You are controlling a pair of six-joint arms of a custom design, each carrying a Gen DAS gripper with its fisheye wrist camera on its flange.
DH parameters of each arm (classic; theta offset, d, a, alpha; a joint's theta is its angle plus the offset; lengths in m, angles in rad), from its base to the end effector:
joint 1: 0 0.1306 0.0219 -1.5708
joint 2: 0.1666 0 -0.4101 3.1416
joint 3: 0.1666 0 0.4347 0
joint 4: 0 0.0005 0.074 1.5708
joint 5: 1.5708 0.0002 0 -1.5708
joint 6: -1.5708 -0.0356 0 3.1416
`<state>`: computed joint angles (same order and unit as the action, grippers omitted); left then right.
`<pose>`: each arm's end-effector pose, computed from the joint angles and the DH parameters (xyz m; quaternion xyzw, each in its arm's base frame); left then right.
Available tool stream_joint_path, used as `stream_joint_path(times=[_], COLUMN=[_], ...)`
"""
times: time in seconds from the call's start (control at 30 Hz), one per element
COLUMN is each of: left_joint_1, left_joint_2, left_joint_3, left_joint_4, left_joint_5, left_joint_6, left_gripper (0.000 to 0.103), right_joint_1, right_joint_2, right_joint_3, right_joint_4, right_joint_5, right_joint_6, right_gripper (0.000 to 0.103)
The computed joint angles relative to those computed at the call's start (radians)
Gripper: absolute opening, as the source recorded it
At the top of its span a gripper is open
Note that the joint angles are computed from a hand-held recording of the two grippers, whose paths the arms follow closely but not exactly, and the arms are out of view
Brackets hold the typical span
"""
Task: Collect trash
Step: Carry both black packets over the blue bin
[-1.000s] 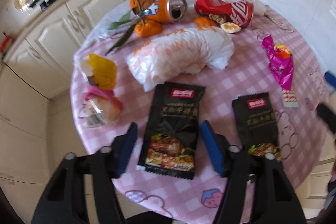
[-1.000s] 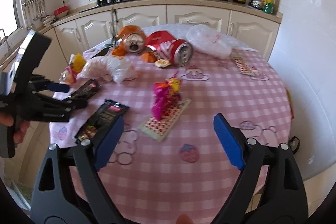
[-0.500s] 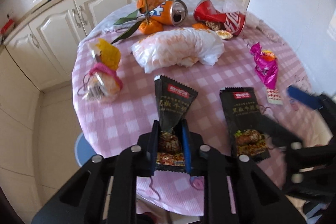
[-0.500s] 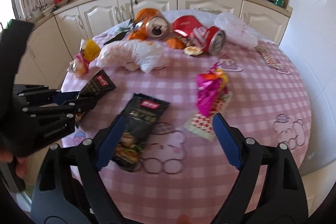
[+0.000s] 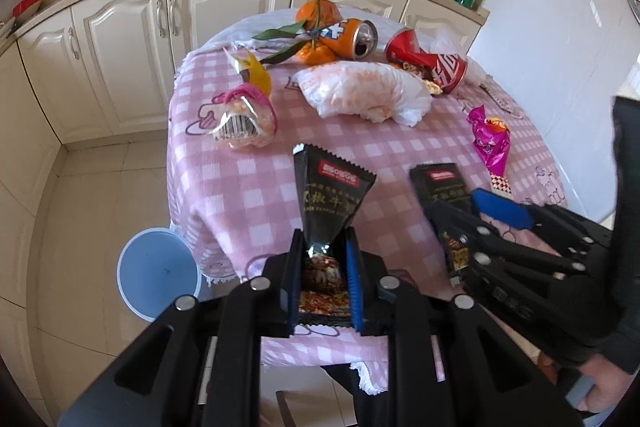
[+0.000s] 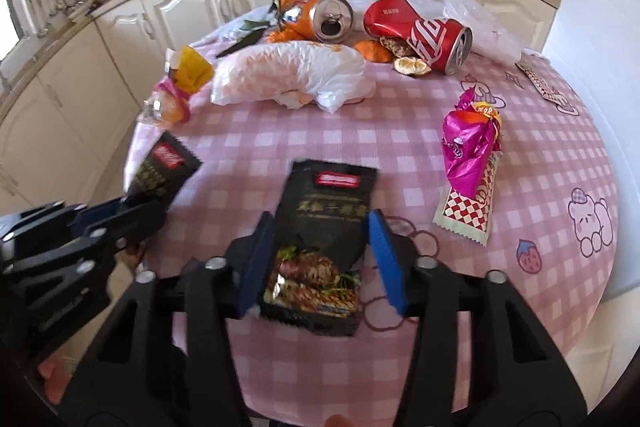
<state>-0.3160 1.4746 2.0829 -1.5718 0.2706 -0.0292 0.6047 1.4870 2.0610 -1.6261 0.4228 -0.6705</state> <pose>0.4428 -0.1553 0.6991 0.2021 0.9246 -0.1697 0.2748 0.3981 0.2567 0.6828 0.0849 0.9428 -0.0137 0.3222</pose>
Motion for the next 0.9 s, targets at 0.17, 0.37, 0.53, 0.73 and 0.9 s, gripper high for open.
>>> stream_joint_path(times=[0.17, 0.37, 0.53, 0.73, 0.9], left_joint_1=[0.011, 0.017, 0.034, 0.064, 0.105], left_joint_2=[-0.007, -0.014, -0.019, -0.026, -0.035], left_joint_3=[-0.004, -0.011, -0.014, -0.018, -0.018], left_joint_4=[0.009, 0.015, 0.015, 0.013, 0.018], left_joint_5=[0.021, 0.028, 0.044, 0.084, 0.136], left_joint_6=[-0.003, -0.001, 0.009, 0.021, 0.038], left_gripper=[0.019, 0.019, 0.019, 0.019, 0.019], right_joint_1=[0.017, 0.027, 0.021, 0.030, 0.059], right_joint_2=[0.013, 0.001, -0.022, -0.030, 0.002], right_joint_3=[0.006, -0.011, -0.036, -0.024, 0.044], right_joint_4=[-0.006, 0.020, 0.071, 0.123, 0.150], right_joint_5=[0.056, 0.092, 0.067, 0.040, 0.038], right_joint_6=[0.048, 0.137, 0.165, 0.193, 0.228], right_gripper=[0.038, 0.020, 0.011, 0.008, 0.008])
